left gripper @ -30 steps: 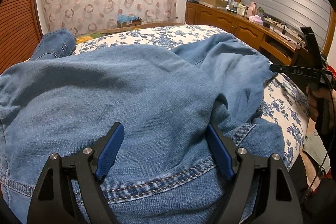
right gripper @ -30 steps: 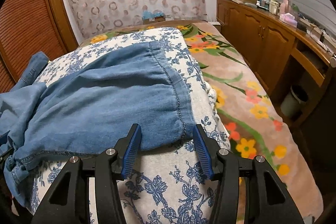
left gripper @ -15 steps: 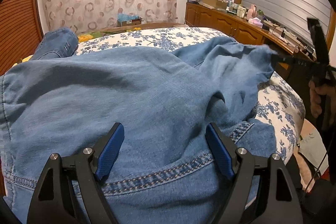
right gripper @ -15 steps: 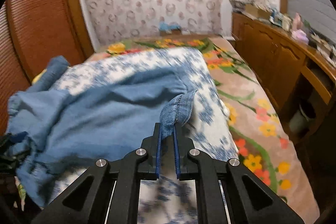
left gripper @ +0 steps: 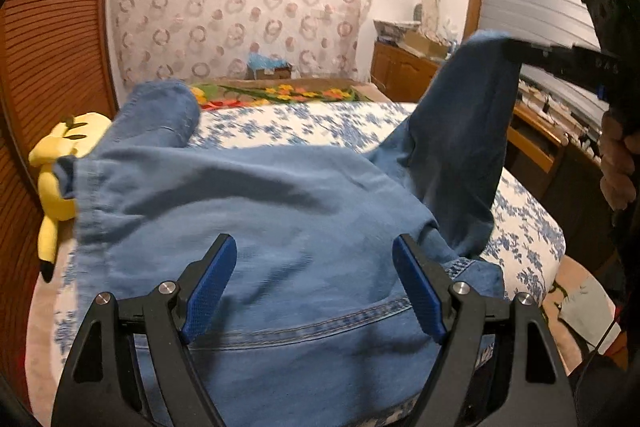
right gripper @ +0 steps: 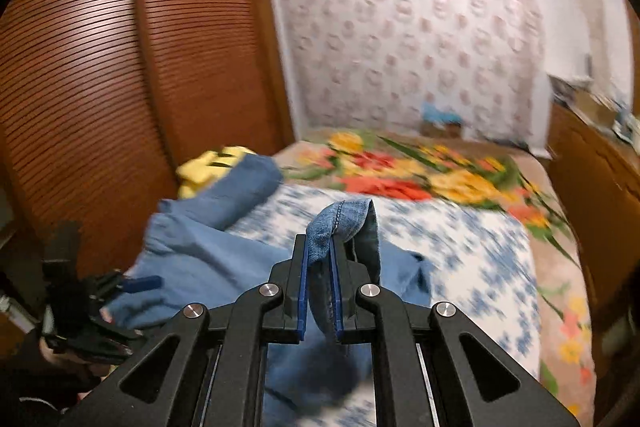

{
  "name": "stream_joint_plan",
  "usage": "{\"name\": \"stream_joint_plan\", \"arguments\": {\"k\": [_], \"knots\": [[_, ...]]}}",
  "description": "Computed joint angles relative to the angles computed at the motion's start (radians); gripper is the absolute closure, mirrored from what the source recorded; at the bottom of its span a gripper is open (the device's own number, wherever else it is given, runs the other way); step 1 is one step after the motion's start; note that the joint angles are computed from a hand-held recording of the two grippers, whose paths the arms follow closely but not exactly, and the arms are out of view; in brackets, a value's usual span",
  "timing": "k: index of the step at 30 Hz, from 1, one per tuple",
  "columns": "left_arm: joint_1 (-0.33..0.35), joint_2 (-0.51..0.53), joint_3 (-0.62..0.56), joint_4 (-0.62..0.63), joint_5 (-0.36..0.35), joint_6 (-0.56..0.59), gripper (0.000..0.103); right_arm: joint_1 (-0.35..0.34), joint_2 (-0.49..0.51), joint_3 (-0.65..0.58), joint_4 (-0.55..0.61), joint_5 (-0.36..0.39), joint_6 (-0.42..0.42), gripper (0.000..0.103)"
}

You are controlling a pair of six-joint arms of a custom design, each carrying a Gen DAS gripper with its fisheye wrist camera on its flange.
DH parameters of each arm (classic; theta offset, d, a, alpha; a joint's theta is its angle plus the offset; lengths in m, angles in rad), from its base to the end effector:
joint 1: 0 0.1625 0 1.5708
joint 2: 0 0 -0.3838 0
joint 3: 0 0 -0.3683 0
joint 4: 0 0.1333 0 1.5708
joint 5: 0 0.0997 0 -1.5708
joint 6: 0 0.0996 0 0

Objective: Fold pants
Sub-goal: 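Grasp the jeans leg hem with the right tool and lift it, then lay the held leg over the jeans and open the right tool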

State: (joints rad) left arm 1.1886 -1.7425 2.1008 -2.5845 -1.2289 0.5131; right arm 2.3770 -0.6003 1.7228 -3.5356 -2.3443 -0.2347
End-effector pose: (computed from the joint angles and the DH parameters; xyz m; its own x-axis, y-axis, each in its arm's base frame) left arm -0.0003 -0.4478 0.3979 -0.6828 0.5020 -0.5308 0.7241 0.5615 -0.4005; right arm 0.4741 -0.3665 0.0743 -0.7359 -0.2584 0.6259 -0.6699 0.4121 -0.6176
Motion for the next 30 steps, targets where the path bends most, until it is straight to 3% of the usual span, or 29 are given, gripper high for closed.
{"name": "stream_joint_plan", "arguments": {"k": [9, 11, 13, 15, 19, 25, 30], "knots": [[0.049, -0.010, -0.035, -0.007, -0.019, 0.009, 0.022, -0.002, 0.056, -0.107, 0.118, 0.159, -0.074, 0.093], [0.056, -0.015, -0.032, -0.004, -0.021, 0.010, 0.022, -0.018, 0.064, -0.117, 0.145, 0.154, -0.074, 0.087], [0.062, -0.013, -0.031, -0.006, -0.022, 0.010, 0.022, -0.028, 0.071, -0.124, 0.162, 0.154, -0.073, 0.072], [0.068, -0.011, -0.031, -0.004, -0.025, 0.009, 0.022, -0.033, 0.079, -0.150, 0.197, 0.160, -0.064, 0.068], [0.073, -0.021, -0.025, 0.007, -0.027, 0.007, 0.022, -0.039, 0.093, -0.192, 0.233, 0.161, -0.050, 0.064], [0.076, -0.020, -0.029, 0.018, -0.035, 0.005, 0.022, -0.047, 0.134, -0.237, 0.261, 0.099, -0.035, 0.062], [0.071, -0.027, -0.017, 0.034, -0.040, 0.011, 0.022, -0.069, 0.155, -0.250, 0.313, 0.072, 0.021, 0.062]]}}
